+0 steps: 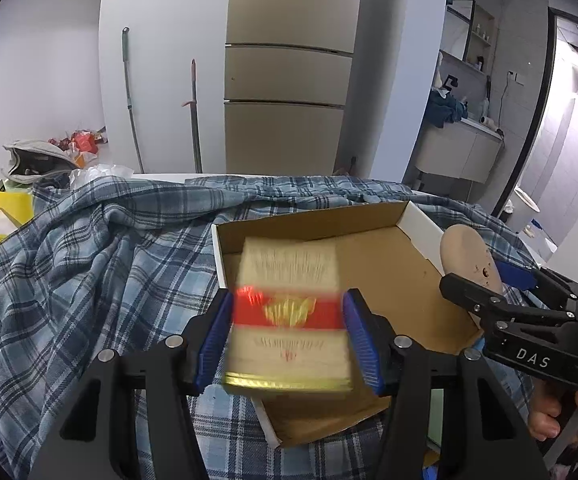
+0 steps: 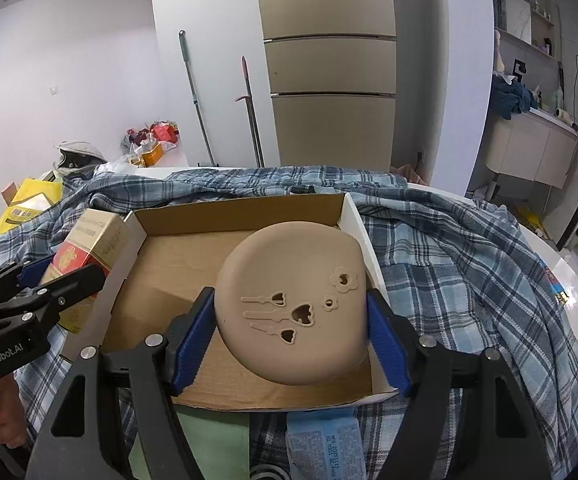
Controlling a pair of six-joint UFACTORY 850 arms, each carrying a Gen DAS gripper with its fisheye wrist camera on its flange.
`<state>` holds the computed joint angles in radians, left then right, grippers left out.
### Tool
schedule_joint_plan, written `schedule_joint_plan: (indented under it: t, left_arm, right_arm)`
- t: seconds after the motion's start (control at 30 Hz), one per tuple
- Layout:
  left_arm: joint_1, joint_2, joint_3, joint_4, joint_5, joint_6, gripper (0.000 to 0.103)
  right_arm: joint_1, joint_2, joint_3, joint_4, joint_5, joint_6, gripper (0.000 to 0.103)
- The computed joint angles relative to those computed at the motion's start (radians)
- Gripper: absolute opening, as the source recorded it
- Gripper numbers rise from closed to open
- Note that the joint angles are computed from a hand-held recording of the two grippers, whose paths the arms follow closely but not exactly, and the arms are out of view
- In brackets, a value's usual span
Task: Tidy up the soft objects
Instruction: 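Carry the coaster and red pack over the white box and release both inside, then lift both tools away from the box back toward the remaining items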
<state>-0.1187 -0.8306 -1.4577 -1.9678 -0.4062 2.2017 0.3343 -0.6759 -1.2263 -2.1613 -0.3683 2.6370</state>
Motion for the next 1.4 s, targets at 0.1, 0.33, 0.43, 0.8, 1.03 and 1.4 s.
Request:
schedule_joint_plan:
  t: [0.1,0.33,0.43,0.8,1.03,1.4]
  left_arm:
    - [0.001,0.003,0.006,-0.033,-0.001,0.027,0.072]
    - [0.002,0.045,0.067,-0.289,-0.047,0.302,0.084]
    - [0.012,0.085,0.117,-0.391,-0.116,0.406,0.085]
    - [0.091,0.345,0.368,-0.474,-0.46,0.474,0.103]
    - [0.137,0.49,0.543,-0.41,-0.567,0.494,0.103]
    - [0.171,0.46,0.611,-0.244,-0.469,0.486,0.103]
  right_arm:
    - [-0.001,-0.005,-0.006,0.002,0.013,-0.008,0.074]
    - [0.005,-0.004,-0.005,0.036,-0.015,-0.032,0.081]
    - [0.009,0.011,0.011,-0.03,-0.04,0.031,0.089]
    - [0.118,0.251,0.182,0.02,-0.374,-0.005,0.101]
    - [0.255,0.409,0.305,0.145,-0.591,-0.103,0.103]
    - [0.315,0.421,0.438,0.127,-0.594,0.082,0.103]
